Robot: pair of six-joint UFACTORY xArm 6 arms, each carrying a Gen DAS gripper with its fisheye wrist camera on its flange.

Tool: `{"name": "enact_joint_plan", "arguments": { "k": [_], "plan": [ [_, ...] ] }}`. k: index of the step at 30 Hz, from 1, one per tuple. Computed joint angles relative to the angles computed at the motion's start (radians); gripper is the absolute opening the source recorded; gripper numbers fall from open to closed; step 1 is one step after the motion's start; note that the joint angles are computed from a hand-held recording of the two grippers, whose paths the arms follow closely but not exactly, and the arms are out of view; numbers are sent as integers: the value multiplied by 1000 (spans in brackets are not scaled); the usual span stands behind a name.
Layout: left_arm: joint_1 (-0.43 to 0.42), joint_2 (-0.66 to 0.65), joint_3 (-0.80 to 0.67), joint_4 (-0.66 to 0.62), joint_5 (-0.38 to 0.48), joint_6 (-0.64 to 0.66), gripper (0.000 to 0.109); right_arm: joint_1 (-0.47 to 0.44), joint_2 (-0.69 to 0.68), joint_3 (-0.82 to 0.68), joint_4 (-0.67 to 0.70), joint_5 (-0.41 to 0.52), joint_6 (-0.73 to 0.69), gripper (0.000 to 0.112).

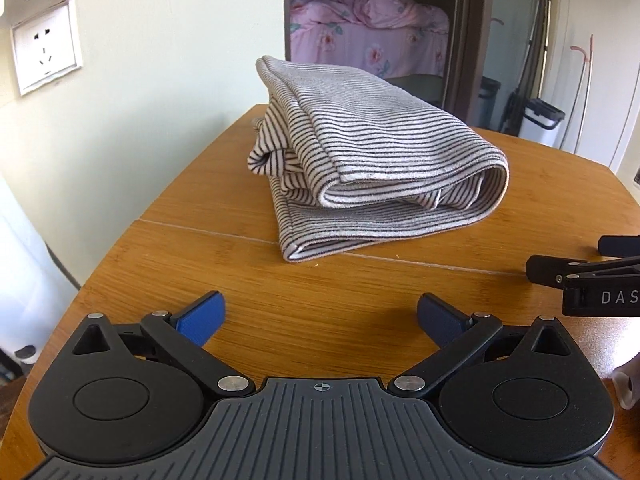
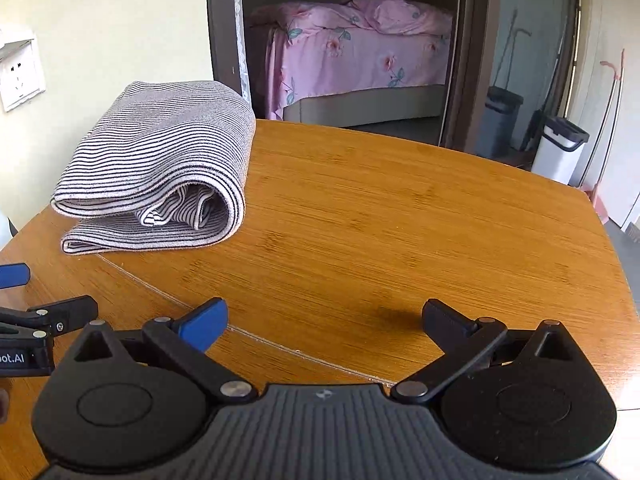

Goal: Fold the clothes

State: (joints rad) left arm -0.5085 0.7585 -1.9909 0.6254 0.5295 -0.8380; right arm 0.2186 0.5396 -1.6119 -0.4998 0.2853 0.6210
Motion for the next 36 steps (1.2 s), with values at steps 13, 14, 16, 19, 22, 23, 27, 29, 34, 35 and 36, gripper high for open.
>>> {"name": "enact_joint_plan", "arguments": {
  "k": [13, 14, 16, 19, 22, 23, 27, 29, 34, 35, 36],
  "plan": [
    [-8, 31, -51, 3, 23, -6, 103, 1, 7, -6, -9, -2, 11, 103],
    [-7, 33, -54, 2, 23, -4, 103, 1, 8, -8, -8, -2, 10, 103],
    [-6, 36, -58, 0, 23, -2, 103, 1, 11, -11, -5, -1, 7, 103],
    [-6, 38, -61, -1, 23, -1, 103, -1, 9, -9, 2, -3, -3, 103],
    [-6, 40, -63, -1, 23, -1, 103, -3, 2, 6, 18, -16, -26, 103],
    [-6, 41, -65, -2, 24, 1, 103, -2, 2, 7, 28, -19, -38, 103],
    [-3, 49, -75, -8, 24, 10, 103, -1, 3, 8, 65, -27, -86, 103],
    [-4, 46, -71, -6, 24, 6, 103, -1, 4, 6, 75, -27, -98, 103],
    [-5, 44, -68, -2, 24, 1, 103, -5, -4, 24, 141, -47, -180, 103],
    [-5, 44, -68, -2, 24, 1, 103, -6, -5, 27, 150, -49, -191, 103],
    [-5, 44, -68, -2, 24, 1, 103, -7, -7, 29, 156, -51, -198, 103]
  ]
}}
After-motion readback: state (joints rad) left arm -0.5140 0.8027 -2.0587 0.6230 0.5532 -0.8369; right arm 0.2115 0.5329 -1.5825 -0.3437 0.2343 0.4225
